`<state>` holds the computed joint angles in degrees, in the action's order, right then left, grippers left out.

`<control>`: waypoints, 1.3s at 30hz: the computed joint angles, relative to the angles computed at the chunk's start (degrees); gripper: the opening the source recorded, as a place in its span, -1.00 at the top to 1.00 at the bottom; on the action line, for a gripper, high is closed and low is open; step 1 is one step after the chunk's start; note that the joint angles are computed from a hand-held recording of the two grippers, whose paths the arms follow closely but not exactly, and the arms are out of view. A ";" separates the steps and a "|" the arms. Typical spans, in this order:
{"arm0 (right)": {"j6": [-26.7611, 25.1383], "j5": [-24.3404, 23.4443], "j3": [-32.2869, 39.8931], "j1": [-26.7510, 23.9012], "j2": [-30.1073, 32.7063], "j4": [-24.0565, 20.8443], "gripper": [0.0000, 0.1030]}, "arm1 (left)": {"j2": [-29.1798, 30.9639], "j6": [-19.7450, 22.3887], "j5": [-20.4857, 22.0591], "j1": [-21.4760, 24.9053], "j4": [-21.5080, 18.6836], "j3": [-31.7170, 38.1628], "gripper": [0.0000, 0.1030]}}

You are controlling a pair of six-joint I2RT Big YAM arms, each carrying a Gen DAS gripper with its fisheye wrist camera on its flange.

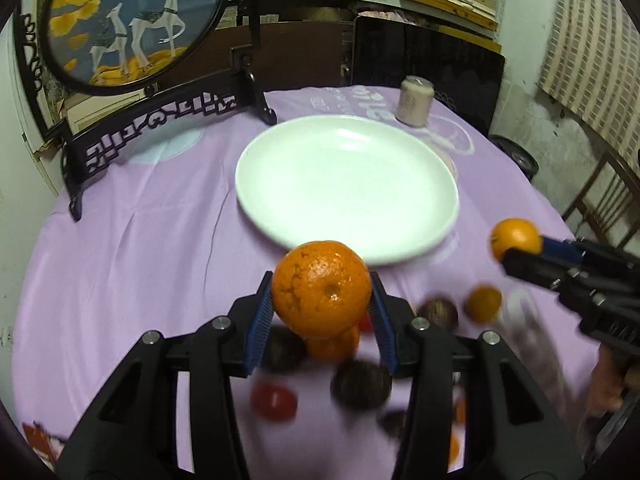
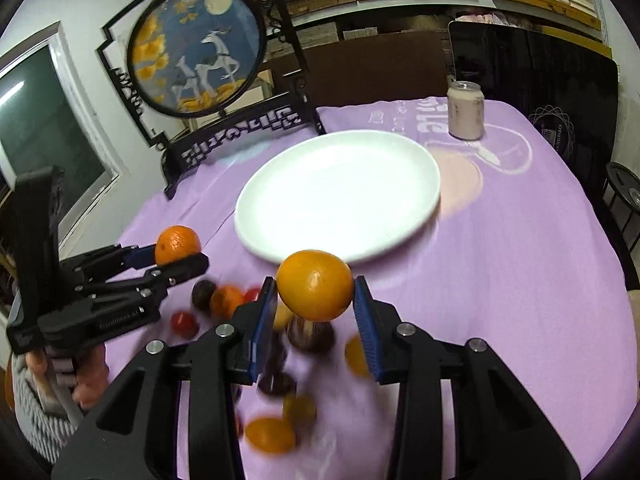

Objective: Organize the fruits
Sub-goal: 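Carry both fruits over the white plate and open both grippers to drop them, then grasp the dark purple fruit with the left gripper while the right gripper reaches the yellow orange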

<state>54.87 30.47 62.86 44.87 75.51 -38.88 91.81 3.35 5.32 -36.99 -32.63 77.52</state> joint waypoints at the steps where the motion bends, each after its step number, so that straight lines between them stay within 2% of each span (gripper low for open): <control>1: -0.80 -1.16 0.57 -1.71 1.05 0.72 0.24 | 1.74 -0.61 -0.20 -0.20 -0.40 2.01 0.11; 7: -3.24 -4.41 2.97 -7.60 5.99 2.00 0.24 | 10.26 -1.40 -0.54 -0.94 -3.76 11.92 0.10; 12: -4.80 -4.83 3.58 -8.93 7.77 1.81 0.22 | 13.97 -2.23 0.39 -1.03 -4.97 15.39 0.09; 14: -4.81 -4.34 3.14 -8.94 7.72 2.06 0.18 | 14.76 -1.97 0.45 -1.18 -4.87 15.61 0.02; 15: -4.85 -4.22 2.96 -9.00 7.63 2.25 0.16 | 14.87 -1.69 0.09 -1.37 -4.40 15.45 -0.09; 21: -3.85 -3.64 1.69 -8.67 6.24 2.77 0.15 | 13.05 -1.82 0.51 -1.16 -2.75 13.40 -0.14; 25: -2.91 -2.16 1.17 -7.45 4.99 2.33 0.15 | 11.08 -1.84 -0.84 -0.79 -2.05 11.20 -0.14; 37: 3.72 3.37 -3.13 -0.11 0.05 1.16 0.04 | 1.39 -2.97 -2.11 2.87 2.19 -2.18 -0.28; 39: 5.53 3.76 -4.18 0.99 -0.65 0.86 -0.06 | 0.29 -2.11 -3.09 2.86 2.73 -3.97 -0.31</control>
